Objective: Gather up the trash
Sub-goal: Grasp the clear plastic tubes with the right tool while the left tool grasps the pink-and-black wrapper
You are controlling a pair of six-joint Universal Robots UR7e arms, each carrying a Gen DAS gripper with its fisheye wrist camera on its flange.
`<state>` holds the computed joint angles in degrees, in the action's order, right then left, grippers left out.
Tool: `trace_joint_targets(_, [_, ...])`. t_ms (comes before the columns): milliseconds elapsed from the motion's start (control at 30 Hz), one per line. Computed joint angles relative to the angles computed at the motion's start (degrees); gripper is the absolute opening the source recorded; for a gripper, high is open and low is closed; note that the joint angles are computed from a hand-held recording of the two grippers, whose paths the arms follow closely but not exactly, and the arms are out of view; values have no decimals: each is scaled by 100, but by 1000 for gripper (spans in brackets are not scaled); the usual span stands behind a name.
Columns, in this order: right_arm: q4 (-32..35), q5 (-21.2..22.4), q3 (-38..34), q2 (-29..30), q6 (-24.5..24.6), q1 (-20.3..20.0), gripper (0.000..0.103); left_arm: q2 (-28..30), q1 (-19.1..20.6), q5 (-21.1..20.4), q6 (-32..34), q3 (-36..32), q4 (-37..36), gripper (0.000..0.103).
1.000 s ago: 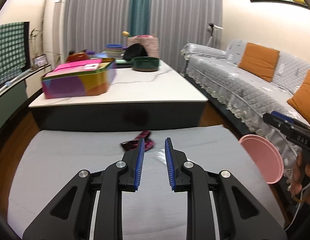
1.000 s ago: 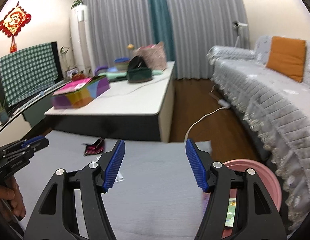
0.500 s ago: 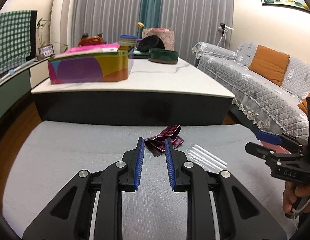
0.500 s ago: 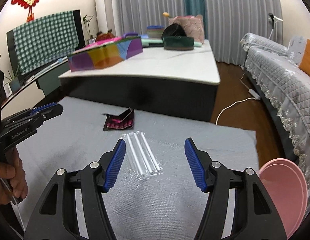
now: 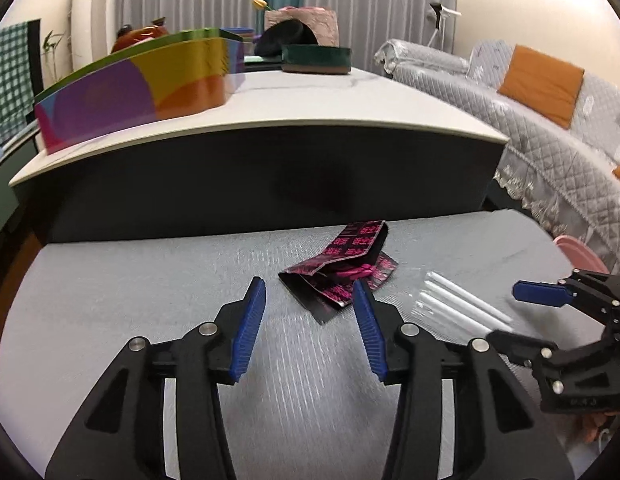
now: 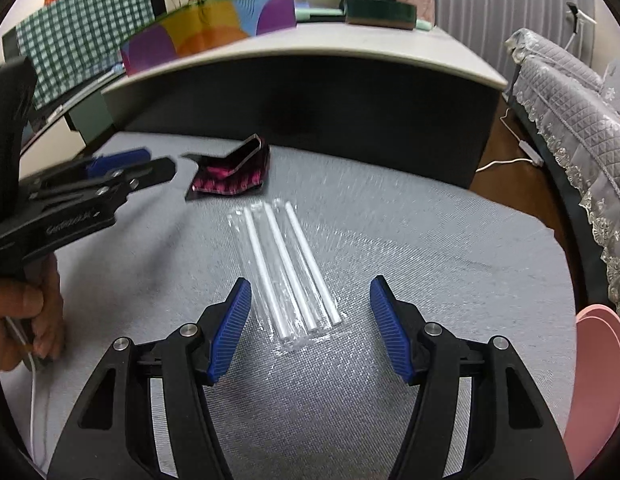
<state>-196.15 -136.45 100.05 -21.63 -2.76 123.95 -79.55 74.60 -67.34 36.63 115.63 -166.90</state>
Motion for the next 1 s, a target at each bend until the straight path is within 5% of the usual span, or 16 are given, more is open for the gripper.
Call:
trace_joint_targets(233, [299, -54, -127, 25, 70, -53, 61, 322, -21, 193, 66, -312, 168, 47])
trace_joint_targets(367, [284, -61, -138, 30, 44, -49, 43, 414, -32, 225, 17, -445, 362, 47])
trace_joint_targets(400, [246, -40, -114, 13, 50, -54, 39, 413, -31, 188, 11, -456, 393, 44])
trace_joint_targets(500, [157, 53, -30, -35, 54, -97, 23, 372, -48, 82, 47, -432, 475, 10])
trace_joint_targets(567, [130, 140, 43, -101, 121, -127, 12, 310, -84, 58, 102, -351, 431, 5])
trace_joint_targets(833, [-405, 132, 253, -250, 68, 3, 10, -99, -151, -212, -85, -162, 630, 0])
trace_joint_targets(1000, [-650, 35, 466, -393, 208, 131, 10, -275, -297, 13, 2, 25, 589, 1])
